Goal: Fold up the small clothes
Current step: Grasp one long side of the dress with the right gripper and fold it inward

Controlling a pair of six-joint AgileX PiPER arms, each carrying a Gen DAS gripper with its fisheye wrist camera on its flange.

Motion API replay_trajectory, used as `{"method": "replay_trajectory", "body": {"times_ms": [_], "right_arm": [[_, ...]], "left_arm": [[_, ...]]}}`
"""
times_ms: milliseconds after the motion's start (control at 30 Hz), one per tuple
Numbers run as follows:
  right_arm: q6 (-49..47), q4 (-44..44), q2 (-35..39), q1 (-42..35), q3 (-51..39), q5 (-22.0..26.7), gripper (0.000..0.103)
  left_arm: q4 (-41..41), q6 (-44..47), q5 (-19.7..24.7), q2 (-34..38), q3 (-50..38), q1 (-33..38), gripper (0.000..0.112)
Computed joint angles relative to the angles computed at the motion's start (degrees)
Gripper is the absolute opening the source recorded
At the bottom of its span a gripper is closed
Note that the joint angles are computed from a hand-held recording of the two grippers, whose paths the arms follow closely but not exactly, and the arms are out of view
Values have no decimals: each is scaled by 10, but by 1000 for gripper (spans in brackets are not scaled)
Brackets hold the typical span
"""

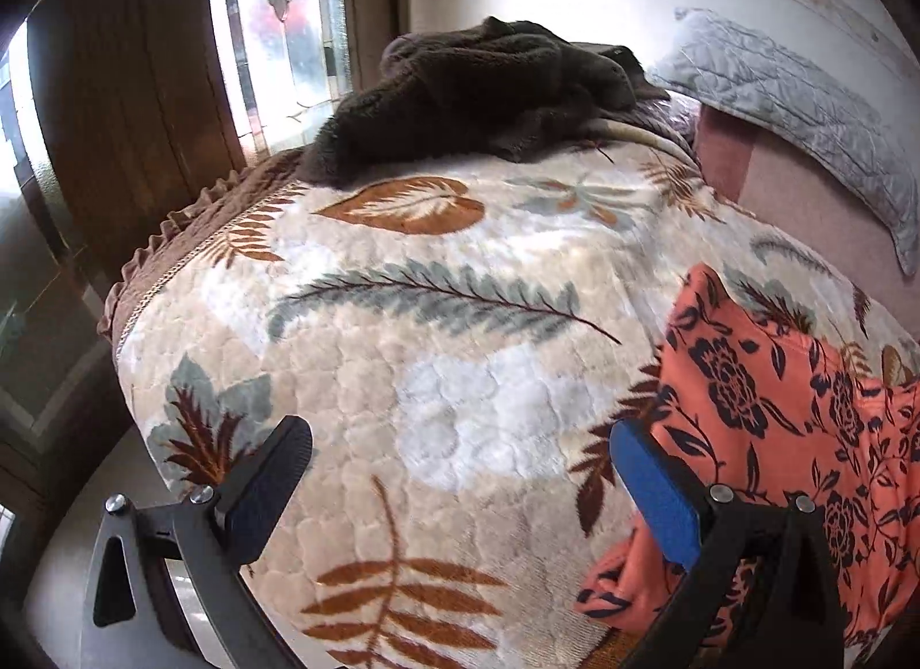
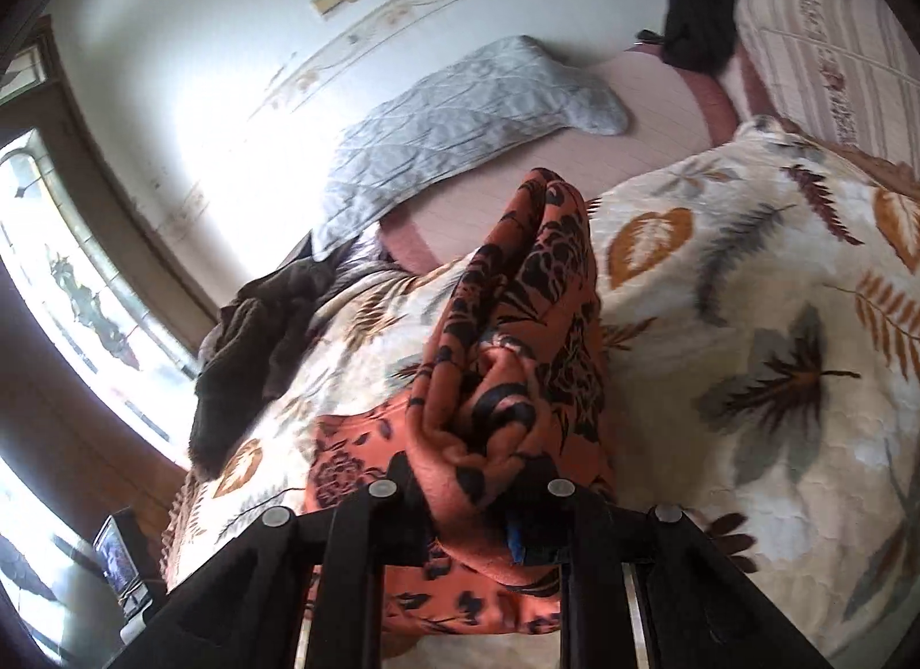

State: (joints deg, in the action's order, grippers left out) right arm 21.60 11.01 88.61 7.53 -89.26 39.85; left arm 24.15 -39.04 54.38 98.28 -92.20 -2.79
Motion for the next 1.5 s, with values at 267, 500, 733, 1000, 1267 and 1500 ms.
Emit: {"method": "replay_trajectory", "body": {"times_ms": [267,500,733,1000,1267,1500], "right_arm": [[29,47,178,153,-143,30,19],[-94,211,231,177,-72,-50,23],[-326,459,188,83,-20,86,74],[-340,372,88,-10,49,55,38],[-284,316,172,-28,-7,104,28],[-166,211,288,-37,-244,151,31]], "left_arm": [[-30,-13,-21,-20,26,104,103],[-30,-23,-53,-42,55,129,103],[-45,10,-132,-79,84,92,103],[21,35,-167,-85,101,-26,103],[74,72,-1,39,23,-86,103],[102,50,-14,34,42,-95,103]]}}
